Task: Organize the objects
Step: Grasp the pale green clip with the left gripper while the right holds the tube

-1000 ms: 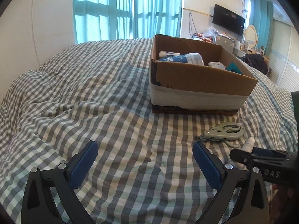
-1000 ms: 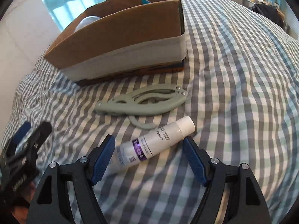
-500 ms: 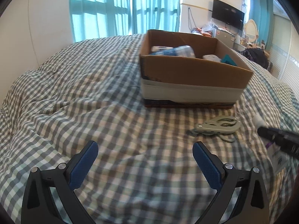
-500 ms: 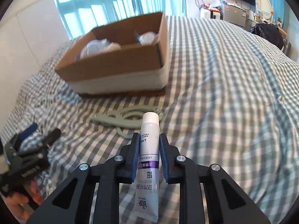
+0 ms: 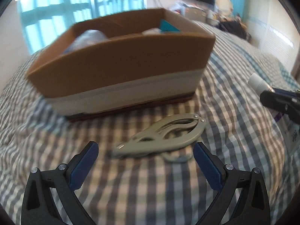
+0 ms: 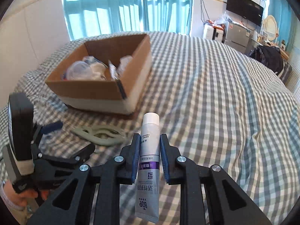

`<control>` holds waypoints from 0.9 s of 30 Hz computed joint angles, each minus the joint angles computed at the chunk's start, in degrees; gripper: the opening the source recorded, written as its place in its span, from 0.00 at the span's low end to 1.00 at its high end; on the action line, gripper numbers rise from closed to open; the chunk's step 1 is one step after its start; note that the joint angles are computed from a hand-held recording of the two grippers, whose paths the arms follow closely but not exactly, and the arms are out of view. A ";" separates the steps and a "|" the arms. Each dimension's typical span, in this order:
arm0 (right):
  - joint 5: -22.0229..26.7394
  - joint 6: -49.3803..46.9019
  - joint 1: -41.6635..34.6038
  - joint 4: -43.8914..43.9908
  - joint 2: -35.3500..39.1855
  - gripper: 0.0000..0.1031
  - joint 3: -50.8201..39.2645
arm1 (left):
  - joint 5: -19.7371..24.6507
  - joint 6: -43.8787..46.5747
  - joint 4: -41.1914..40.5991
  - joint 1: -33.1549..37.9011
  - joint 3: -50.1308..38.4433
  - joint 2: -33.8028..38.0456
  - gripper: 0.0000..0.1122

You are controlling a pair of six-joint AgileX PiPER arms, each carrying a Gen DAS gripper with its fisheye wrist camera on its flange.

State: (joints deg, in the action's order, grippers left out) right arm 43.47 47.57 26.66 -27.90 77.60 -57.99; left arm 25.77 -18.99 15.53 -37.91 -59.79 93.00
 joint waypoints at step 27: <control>0.86 7.94 5.96 -4.67 0.35 0.20 1.70 | 4.69 24.32 -14.21 1.04 -1.34 -3.84 0.23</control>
